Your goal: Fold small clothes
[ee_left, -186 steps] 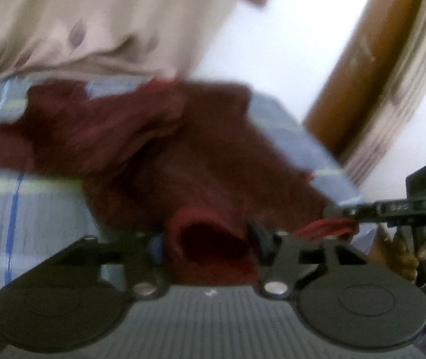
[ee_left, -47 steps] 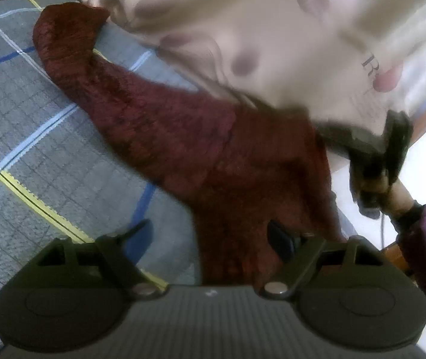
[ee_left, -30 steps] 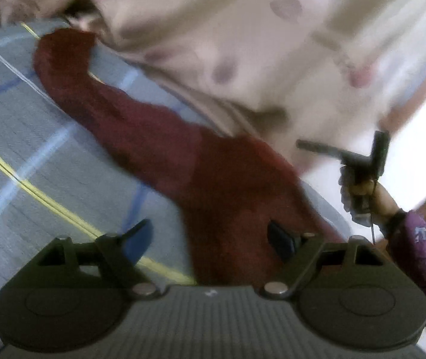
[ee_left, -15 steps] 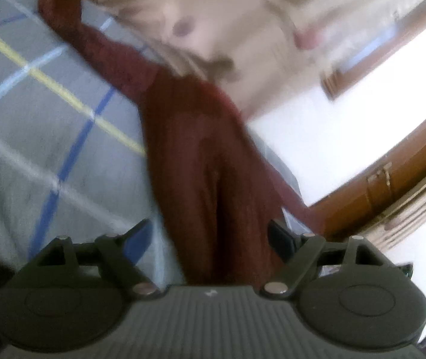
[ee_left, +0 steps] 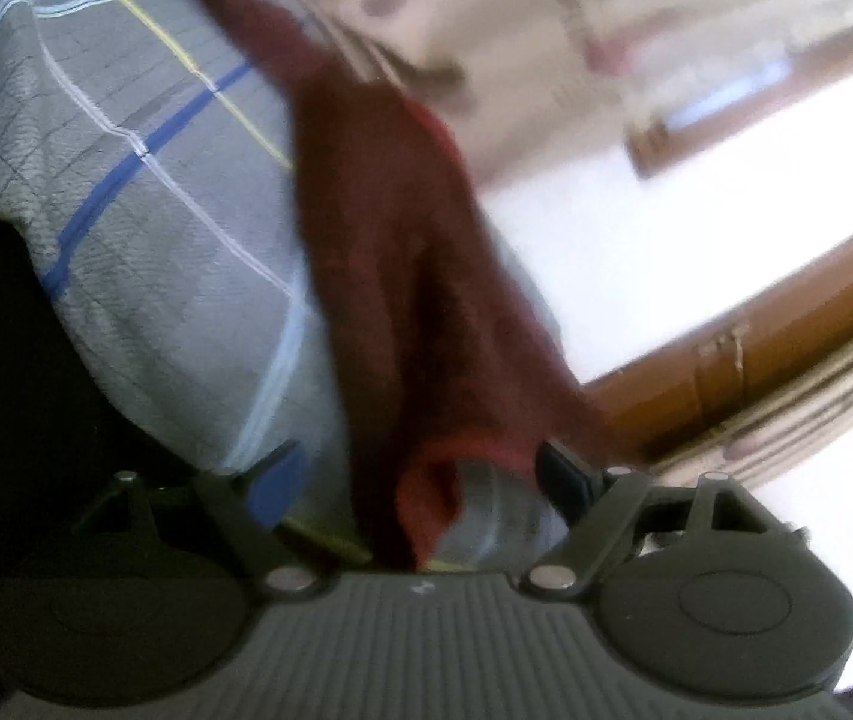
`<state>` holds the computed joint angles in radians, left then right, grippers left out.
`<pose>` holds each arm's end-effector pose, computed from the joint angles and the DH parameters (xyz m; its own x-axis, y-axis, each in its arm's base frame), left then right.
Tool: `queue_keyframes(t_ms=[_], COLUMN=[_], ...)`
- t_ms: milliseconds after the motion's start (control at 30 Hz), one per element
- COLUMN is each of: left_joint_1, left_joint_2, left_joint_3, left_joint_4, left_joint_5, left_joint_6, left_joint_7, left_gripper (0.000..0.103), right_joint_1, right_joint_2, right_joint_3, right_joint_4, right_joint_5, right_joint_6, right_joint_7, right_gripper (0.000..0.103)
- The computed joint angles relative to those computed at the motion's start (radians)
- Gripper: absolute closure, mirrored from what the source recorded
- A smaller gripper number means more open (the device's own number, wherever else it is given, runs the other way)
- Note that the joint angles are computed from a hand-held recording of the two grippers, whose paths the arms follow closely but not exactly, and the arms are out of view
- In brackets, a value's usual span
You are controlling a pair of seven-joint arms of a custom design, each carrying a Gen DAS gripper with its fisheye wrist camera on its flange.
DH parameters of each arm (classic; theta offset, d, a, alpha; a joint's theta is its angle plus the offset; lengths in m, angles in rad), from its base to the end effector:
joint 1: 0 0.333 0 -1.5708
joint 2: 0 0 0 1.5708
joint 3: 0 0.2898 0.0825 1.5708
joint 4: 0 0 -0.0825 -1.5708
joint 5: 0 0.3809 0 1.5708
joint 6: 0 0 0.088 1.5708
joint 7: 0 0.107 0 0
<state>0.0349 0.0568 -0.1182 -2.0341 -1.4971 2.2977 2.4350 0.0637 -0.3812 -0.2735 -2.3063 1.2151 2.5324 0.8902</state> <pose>0.5845 -0.0695 0.4309 -0.2349 -0.5288 0.8156 -0.8421 -0.3084 -0.4425 0.4735 -0.1219 0.5253 0.0062 -0.7000 -0.7141 -0.6108 0.5627 -0.5570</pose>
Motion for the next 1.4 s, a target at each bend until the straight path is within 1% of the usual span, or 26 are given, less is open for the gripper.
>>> queue_keyframes(t_ms=[67,167,233,333,433,500,567,600,633,667,700,767,800,867,933,1000,1067,1133,1167,1200,1233,1267,1300,1333,1367,1400], left_joint_1=[0.004,-0.006,-0.002,-0.019,-0.015,-0.021,-0.012,-0.019,-0.025,-0.025,-0.024,-0.014,-0.011,-0.004,-0.014,-0.026,-0.031,-0.047,-0.052,-0.053,-0.053,-0.050,-0.049,-0.050,-0.051,-0.046], left_joint_2=[0.018,0.053,0.083,0.116,0.162,0.189,0.211,0.214,0.209,0.201,0.183,0.129,0.087,0.009,-0.076,-0.122,-0.123,-0.125,-0.103,-0.071,-0.033,-0.022,-0.006,0.019,0.037,0.061], left_joint_3=[0.001,-0.015,-0.026,-0.046,-0.069,-0.083,-0.102,-0.107,-0.110,-0.111,-0.110,-0.104,-0.095,-0.067,-0.039,-0.011,0.015,0.015,0.018,0.020,0.016,0.011,0.003,-0.005,-0.014,-0.021], left_joint_4=[0.011,0.032,0.053,0.081,0.112,0.137,0.156,0.166,0.166,0.165,0.154,0.118,0.094,0.049,0.009,-0.009,-0.004,-0.027,-0.023,-0.008,0.012,0.002,0.002,0.016,0.027,0.040], left_joint_5=[0.013,0.041,0.033,0.095,0.056,0.052,-0.005,0.015,0.040,0.063,0.065,0.016,-0.003,-0.063,-0.099,-0.071,0.011,0.027,0.034,0.064,0.087,0.064,0.029,0.035,0.047,0.017], left_joint_6=[-0.056,-0.039,-0.079,-0.041,-0.041,-0.009,-0.016,-0.001,0.012,0.008,0.018,0.043,0.066,0.074,0.137,0.170,0.113,0.137,0.123,0.086,0.059,0.052,0.049,0.043,0.048,0.030], left_joint_7=[-0.017,-0.045,-0.036,-0.046,-0.017,-0.014,0.046,0.072,0.087,0.091,0.087,0.118,0.140,0.200,0.284,0.268,0.202,0.219,0.206,0.156,0.099,0.099,0.132,0.145,0.132,0.132], left_gripper=[0.019,0.019,0.019,0.019,0.019,0.019,0.021,0.022,0.051,0.075,0.080,0.082,0.083,0.086,0.086,0.086,0.086,0.086,0.077,0.066,0.038,0.025,0.025,0.025,0.025,0.025], right_joint_1=[-0.011,-0.041,-0.063,-0.085,-0.041,-0.006,0.006,0.006,0.004,0.000,0.000,0.001,0.005,0.022,0.028,0.047,0.037,0.028,0.028,0.042,0.054,0.054,0.050,0.049,0.050,0.047], right_joint_2=[-0.065,-0.065,-0.040,0.005,0.016,0.034,0.042,0.035,0.032,0.031,0.031,0.023,0.020,-0.004,-0.039,-0.076,-0.095,-0.104,-0.100,-0.092,-0.087,-0.081,-0.073,-0.067,-0.060,-0.054], right_joint_3=[0.028,0.056,0.047,0.050,-0.010,-0.042,-0.054,-0.061,-0.060,-0.056,-0.054,-0.049,-0.051,-0.060,-0.060,-0.076,-0.052,-0.022,-0.019,-0.043,-0.066,-0.072,-0.072,-0.078,-0.087,-0.090], right_joint_4=[-0.018,-0.021,-0.023,-0.050,-0.071,-0.059,-0.046,-0.053,-0.053,-0.052,-0.050,-0.054,-0.050,-0.058,-0.077,-0.095,-0.119,-0.145,-0.148,-0.140,-0.131,-0.121,-0.107,-0.094,-0.080,-0.071], right_joint_5=[-0.033,-0.197,-0.281,-0.405,-0.397,-0.365,-0.351,-0.344,-0.344,-0.348,-0.348,-0.344,-0.335,-0.292,-0.266,-0.218,-0.242,-0.286,-0.298,-0.274,-0.249,-0.248,-0.264,-0.273,-0.275,-0.282], right_joint_6=[0.108,0.205,0.206,0.215,0.209,0.208,0.194,0.187,0.184,0.178,0.176,0.174,0.162,0.140,0.113,0.066,0.051,0.098,0.127,0.140,0.145,0.156,0.160,0.152,0.137,0.119], right_joint_7=[-0.040,-0.002,0.059,0.150,0.136,0.119,0.108,0.089,0.087,0.093,0.095,0.103,0.110,0.100,0.118,0.105,0.142,0.147,0.158,0.159,0.151,0.148,0.144,0.143,0.139,0.138], right_gripper=[0.088,0.088,0.088,0.089,0.089,0.089,0.089,0.089,0.089,0.089,0.089,0.089,0.089,0.089,0.089,0.089,0.088,0.088,0.089,0.089,0.089,0.089,0.089,0.089,0.089,0.089])
